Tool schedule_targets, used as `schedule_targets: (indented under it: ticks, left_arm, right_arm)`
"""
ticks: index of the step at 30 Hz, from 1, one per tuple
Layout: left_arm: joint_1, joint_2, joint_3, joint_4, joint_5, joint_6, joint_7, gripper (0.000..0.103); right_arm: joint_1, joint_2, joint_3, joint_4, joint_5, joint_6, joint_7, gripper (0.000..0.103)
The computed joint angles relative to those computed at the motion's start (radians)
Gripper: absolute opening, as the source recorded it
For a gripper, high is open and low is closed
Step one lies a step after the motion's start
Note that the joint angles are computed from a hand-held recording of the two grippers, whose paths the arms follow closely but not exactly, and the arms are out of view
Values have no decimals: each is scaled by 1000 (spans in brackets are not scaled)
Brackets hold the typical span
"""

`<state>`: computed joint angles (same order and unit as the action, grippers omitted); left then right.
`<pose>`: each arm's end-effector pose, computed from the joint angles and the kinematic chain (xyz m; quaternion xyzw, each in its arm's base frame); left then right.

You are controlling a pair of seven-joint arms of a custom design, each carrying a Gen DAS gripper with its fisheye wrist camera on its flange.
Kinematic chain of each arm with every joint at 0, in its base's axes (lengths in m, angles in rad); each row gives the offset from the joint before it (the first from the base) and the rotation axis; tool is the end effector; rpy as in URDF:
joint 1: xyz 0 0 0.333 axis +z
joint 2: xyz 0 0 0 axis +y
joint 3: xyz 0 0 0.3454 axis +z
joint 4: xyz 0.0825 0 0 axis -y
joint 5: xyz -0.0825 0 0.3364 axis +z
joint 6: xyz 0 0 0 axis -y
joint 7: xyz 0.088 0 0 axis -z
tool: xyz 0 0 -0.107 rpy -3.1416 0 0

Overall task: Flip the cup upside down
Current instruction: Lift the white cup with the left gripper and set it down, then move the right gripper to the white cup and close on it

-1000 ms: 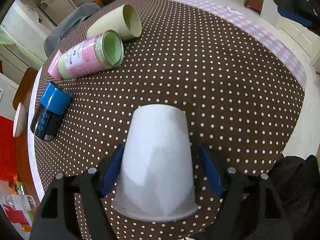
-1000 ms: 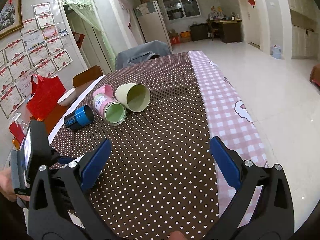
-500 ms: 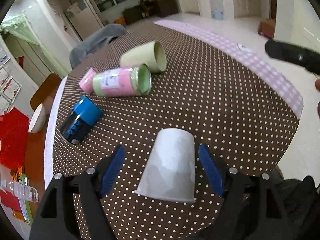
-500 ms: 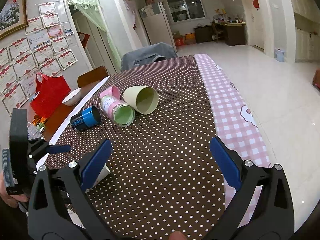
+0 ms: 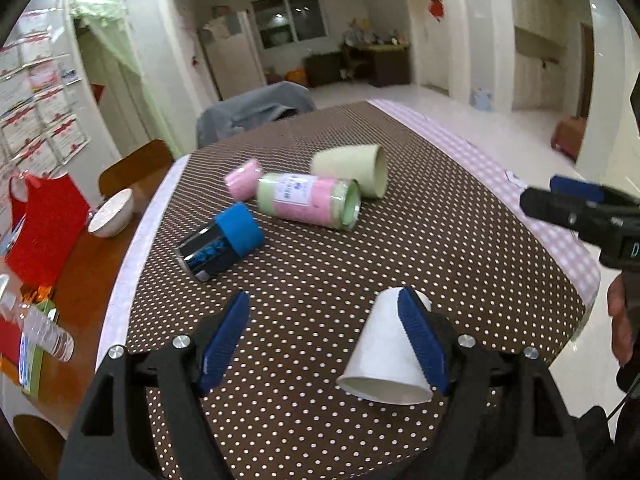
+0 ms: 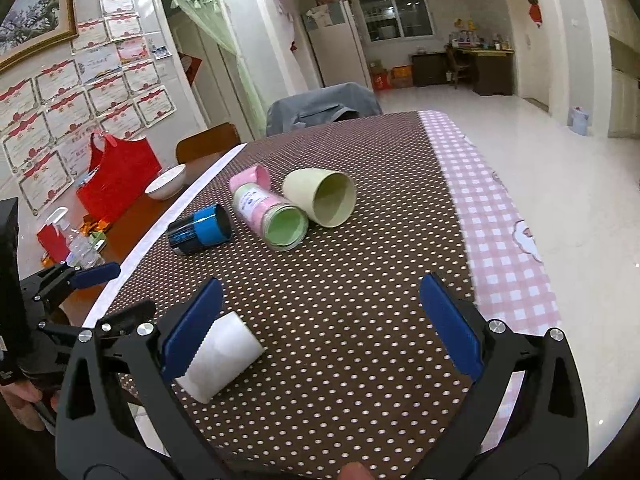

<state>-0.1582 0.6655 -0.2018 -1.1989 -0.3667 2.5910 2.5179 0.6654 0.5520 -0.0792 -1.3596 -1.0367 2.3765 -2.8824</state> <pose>0.7301 -0.2086 0.5179 -0.2689 0.8758 -0.3367 0.2173 0.5998 0.4058 0.4991 -0.4096 0.7784 -0.3136 0.3577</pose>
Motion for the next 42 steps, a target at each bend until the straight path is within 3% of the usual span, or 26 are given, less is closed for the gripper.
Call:
schedule_targets:
  ticks: [24,29,42]
  left_arm:
    - [119,-133,-95,-218,-272,365,88,77]
    - [137,-142,-117,-241,-321,441,106,81]
    - [157,-136,-128,-251,-342,537,55,81]
  right_arm:
    - [25,149,-23,283,160,-10,-257,97]
    - [36,185,-34,351,200,-25,-310,97]
    - [35,268,-39,504,320,-35,-434,97]
